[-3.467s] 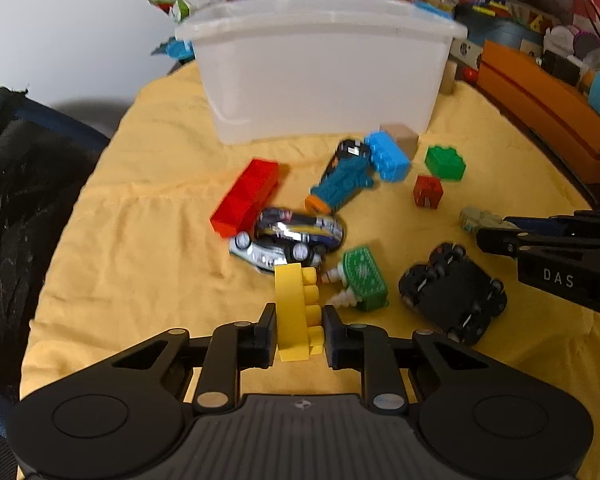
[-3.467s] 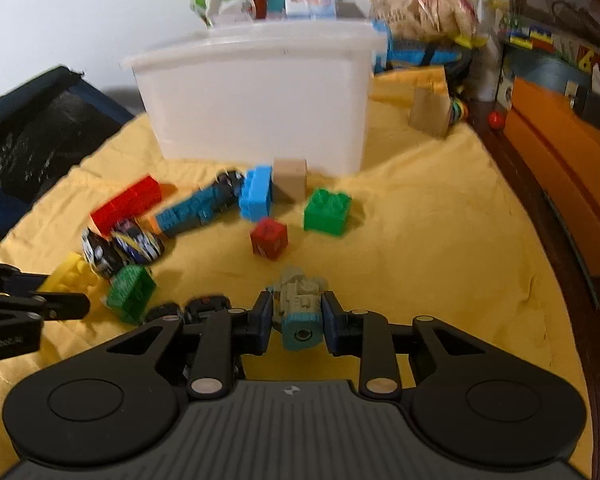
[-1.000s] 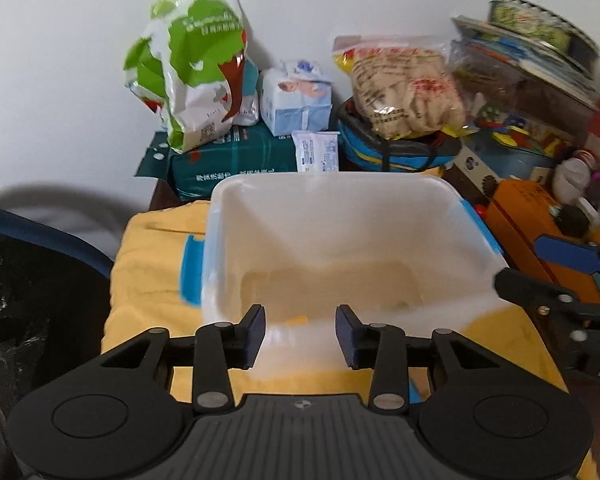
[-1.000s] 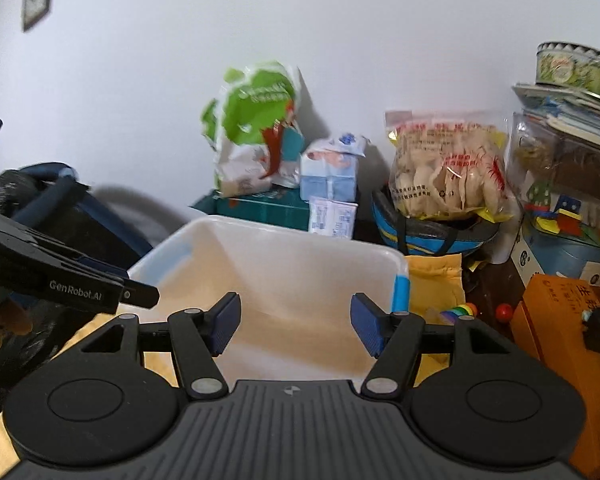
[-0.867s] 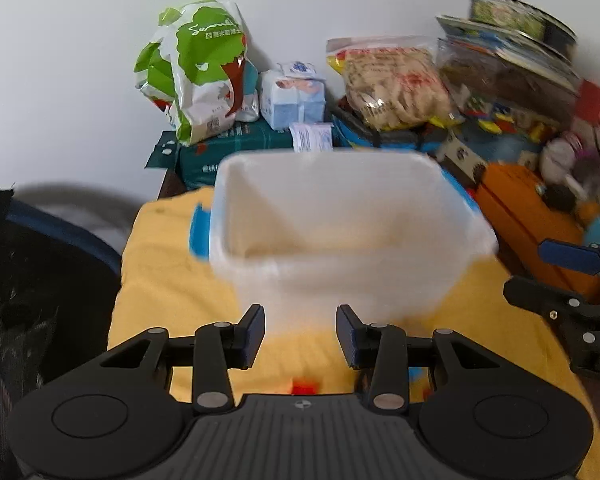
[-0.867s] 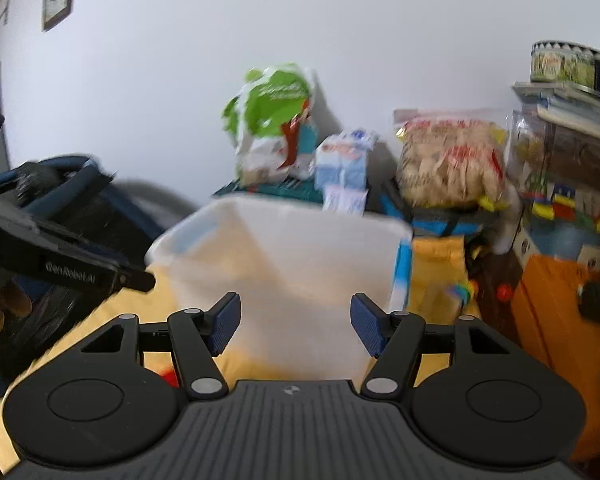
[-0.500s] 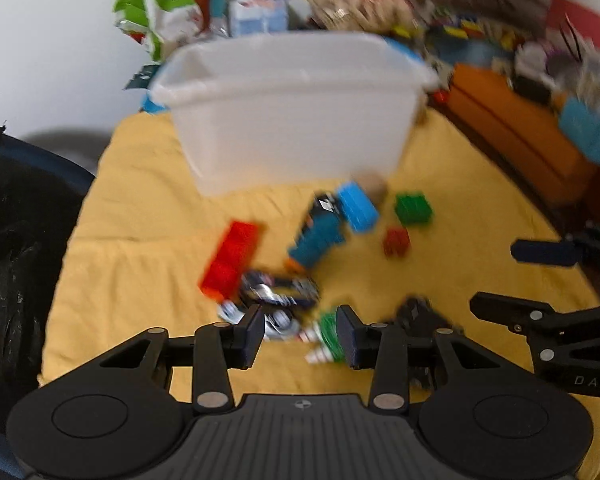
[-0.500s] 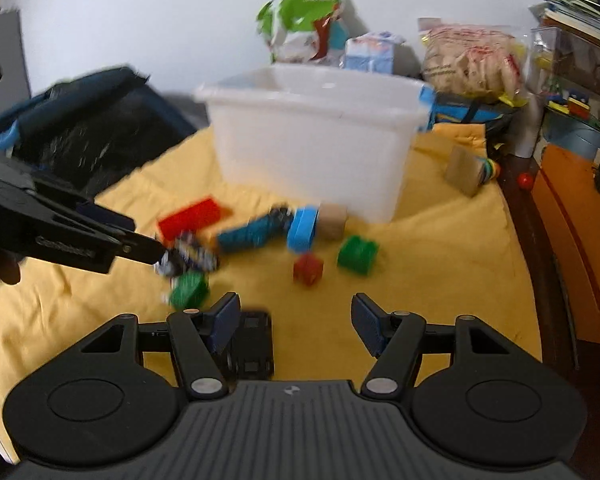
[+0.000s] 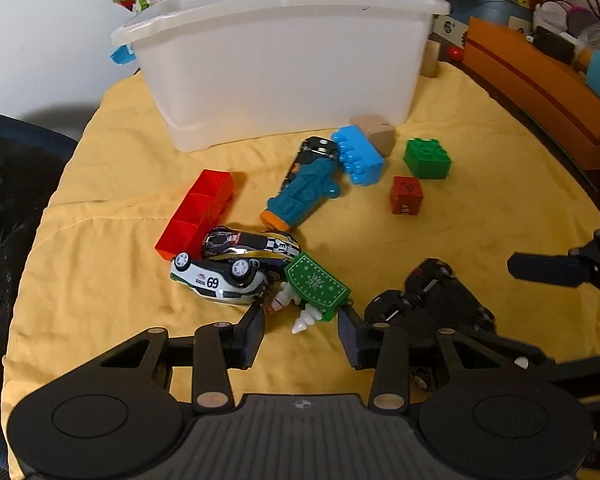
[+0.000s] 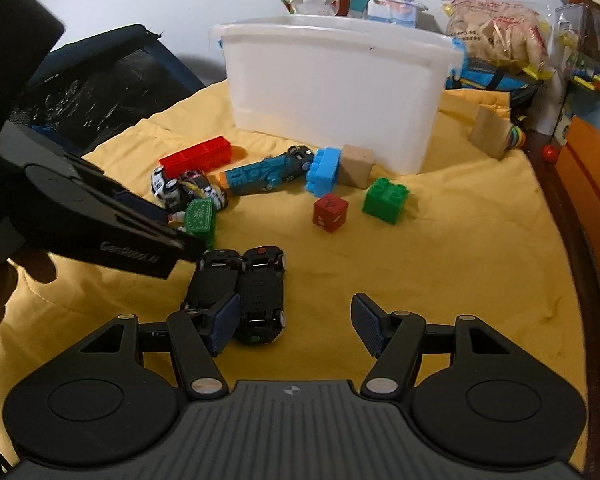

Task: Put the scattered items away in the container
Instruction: 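Grasp the green spiked block with left gripper while right grasps a black car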

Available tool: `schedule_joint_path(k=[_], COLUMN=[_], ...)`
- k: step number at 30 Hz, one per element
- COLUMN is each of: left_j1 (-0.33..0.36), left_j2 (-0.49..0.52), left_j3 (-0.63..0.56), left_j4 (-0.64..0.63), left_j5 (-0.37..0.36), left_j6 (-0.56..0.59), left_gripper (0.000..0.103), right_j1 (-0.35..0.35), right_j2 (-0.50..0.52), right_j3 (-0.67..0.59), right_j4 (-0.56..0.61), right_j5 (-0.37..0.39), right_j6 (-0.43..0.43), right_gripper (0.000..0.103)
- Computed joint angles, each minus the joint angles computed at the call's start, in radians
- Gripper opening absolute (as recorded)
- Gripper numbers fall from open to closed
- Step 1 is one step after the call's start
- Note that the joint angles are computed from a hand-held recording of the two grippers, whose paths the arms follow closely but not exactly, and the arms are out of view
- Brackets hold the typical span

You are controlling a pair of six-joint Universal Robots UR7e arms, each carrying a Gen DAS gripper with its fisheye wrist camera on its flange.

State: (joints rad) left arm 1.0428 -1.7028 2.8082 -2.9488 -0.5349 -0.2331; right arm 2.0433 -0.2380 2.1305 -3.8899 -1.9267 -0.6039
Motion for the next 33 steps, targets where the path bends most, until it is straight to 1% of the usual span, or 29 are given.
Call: schedule_joint_path(k=[3, 7, 10, 12, 13, 14, 17, 19, 22, 25, 29, 31, 33], left_j1=[0.018, 0.011, 0.011, 0.034, 0.045, 0.052, 0.048, 0.039, 0.066, 0.084, 0.090, 0.089, 0.081], left_j2=[0.009, 0.001, 0.037, 0.064, 0.076, 0.092, 0.090, 0.118, 0.183, 0.208, 0.220, 0.214, 0.233], left_j3=[-0.004, -0.001, 0.000, -0.016, -0.023, -0.030, -0.039, -0.037, -0.061, -0.069, -0.053, -0.049, -0.048], left_j4=[-0.024, -0.023, -0.092, -0.120, -0.136, -0.157, -0.165, -0.208, -0.257, -0.313, -0.381, -0.377, -0.395], left_j5=[-0.005, -0.001, 0.010, -0.003, -0.010, -0.012, -0.032, -0.028, -0.033, -0.042, -0.047, -0.045, -0.028], left_j6=[0.012, 0.025, 0.062, 0.072, 0.078, 0.087, 0.096, 0.121, 0.153, 0.192, 0.248, 0.245, 0.257], left_gripper=[0.046, 0.046, 0.046, 0.046, 0.046, 0.046, 0.045, 0.046, 0.046, 0.046, 0.044, 0.046, 0.048], right_j1=[0.001, 0.011, 0.017, 0.022, 0.022, 0.020, 0.020, 0.020, 0.017, 0.018, 0.018, 0.021, 0.022], right_j2=[0.016, 0.037, 0.044, 0.049, 0.049, 0.047, 0.043, 0.044, 0.045, 0.044, 0.044, 0.046, 0.050], right_j3=[-0.015, -0.040, -0.047, -0.054, -0.058, -0.058, -0.060, -0.064, -0.066, -0.066, -0.065, -0.067, -0.069], right_j4=[0.012, 0.027, 0.025, 0.033, 0.039, 0.040, 0.035, 0.037, 0.042, 0.045, 0.048, 0.047, 0.042], right_j5=[0.004, -0.001, 0.013, 0.009, 0.008, 0.011, 0.006, -0.008, -0.011, -0.007, -0.002, -0.005, -0.006], right_j6=[-0.007, 0.007, 0.012, 0.002, 0.007, 0.016, 0.037, 0.037, 0.043, 0.041, 0.046, 0.053, 0.050], right_gripper=[0.065, 0.065, 0.063, 0.057, 0.048, 0.045, 0.045, 0.045, 0.046, 0.045, 0.041, 0.042, 0.043])
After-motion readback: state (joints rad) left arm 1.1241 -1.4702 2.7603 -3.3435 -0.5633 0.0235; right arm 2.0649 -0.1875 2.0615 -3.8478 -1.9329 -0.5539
